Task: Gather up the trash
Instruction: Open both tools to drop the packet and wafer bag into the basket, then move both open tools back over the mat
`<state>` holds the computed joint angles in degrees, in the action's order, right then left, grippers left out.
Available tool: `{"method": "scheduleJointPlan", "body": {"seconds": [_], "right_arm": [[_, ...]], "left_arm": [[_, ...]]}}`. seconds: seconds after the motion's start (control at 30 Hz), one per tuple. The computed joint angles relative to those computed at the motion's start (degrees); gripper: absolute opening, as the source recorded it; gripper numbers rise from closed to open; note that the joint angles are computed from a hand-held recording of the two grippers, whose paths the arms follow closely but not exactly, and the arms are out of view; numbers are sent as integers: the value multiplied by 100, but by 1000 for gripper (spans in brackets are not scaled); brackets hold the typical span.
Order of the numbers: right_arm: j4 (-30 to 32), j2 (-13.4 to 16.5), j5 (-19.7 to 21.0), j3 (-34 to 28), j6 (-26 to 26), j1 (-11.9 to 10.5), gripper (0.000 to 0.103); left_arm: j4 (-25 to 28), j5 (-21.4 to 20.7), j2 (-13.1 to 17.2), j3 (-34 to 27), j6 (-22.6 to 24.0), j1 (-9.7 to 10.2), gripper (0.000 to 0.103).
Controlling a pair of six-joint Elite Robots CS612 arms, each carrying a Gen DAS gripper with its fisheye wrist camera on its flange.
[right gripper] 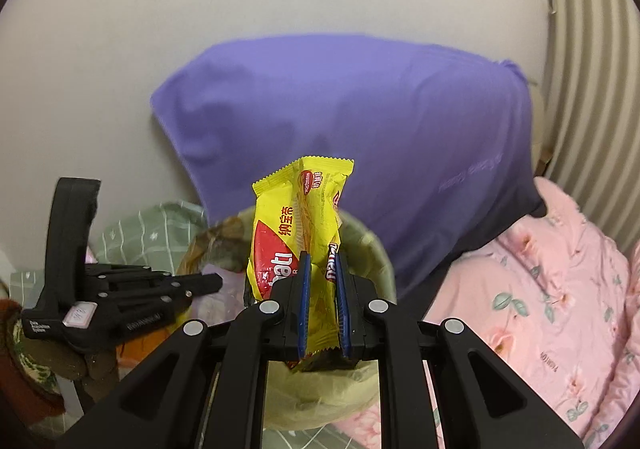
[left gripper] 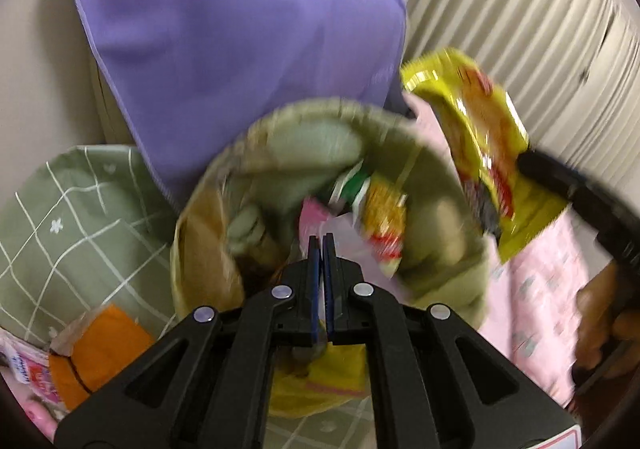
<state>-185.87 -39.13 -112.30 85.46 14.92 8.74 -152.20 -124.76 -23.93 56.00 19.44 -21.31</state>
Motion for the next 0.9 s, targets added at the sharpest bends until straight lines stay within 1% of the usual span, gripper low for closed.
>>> {"method": "scheduleJointPlan", "body": {"seconds": [0.07, 0.1, 0.17, 0.2, 0.27, 0.33, 0.4, 0.43, 0.47, 0.5, 0.57, 0.63, 0.67, 0.73, 0.8, 0.83, 0.9], "right_arm": [[218, 70, 153, -72, -7, -35, 13], [341, 105, 207, -120, 10, -49, 13], [640, 203, 157, -245, 66, -54, 13], [781, 248, 122, -307, 125, -57, 13], [933, 308, 87, -381, 282, -56, 13], [1050, 329, -24, -443, 473, -31, 13], [957, 343, 10, -468, 531, -25, 13], [823, 363, 76, -477, 521, -27, 13], [748, 384, 140, -487, 509, -39, 13], [768, 398, 202, -510, 511, -50, 14], [965, 435, 193, -586, 511, -56, 16], [1061, 473, 54, -644, 445, -33, 31], [1025, 489, 2, -648, 390, -23, 33], [975, 496, -32, -630, 372, -17, 33], [856, 501, -145, -608, 326, 1, 33], [731, 514, -259, -608, 262, 26, 33], [491, 523, -294, -597, 162, 49, 34]], "left_arm": [[23, 354, -54, 127, 398, -56, 2], [17, 471, -60, 146, 507, -76, 3], [13, 563, -18, 85, 536, -80, 3], [6, 508, 5, 32, 462, -62, 3], [100, 134, 76, -156, 191, 22, 4], [165, -164, 134, -324, -47, 92, 9], [284, -554, 251, -580, -301, 152, 24], [459, -708, 315, -733, -355, 168, 35], [593, -786, 351, -826, -349, 175, 36], [607, -797, 374, -883, -345, 178, 36], [441, -707, 392, -947, -433, 178, 37], [180, -649, 344, -856, -620, 211, 39], [42, -583, 334, -828, -701, 227, 40], [-374, -396, 291, -679, -815, 262, 43], [-755, -162, 217, -453, -816, 304, 45], [-836, -66, 190, -404, -812, 317, 45], [-1052, 166, 149, -269, -792, 351, 47]]}}
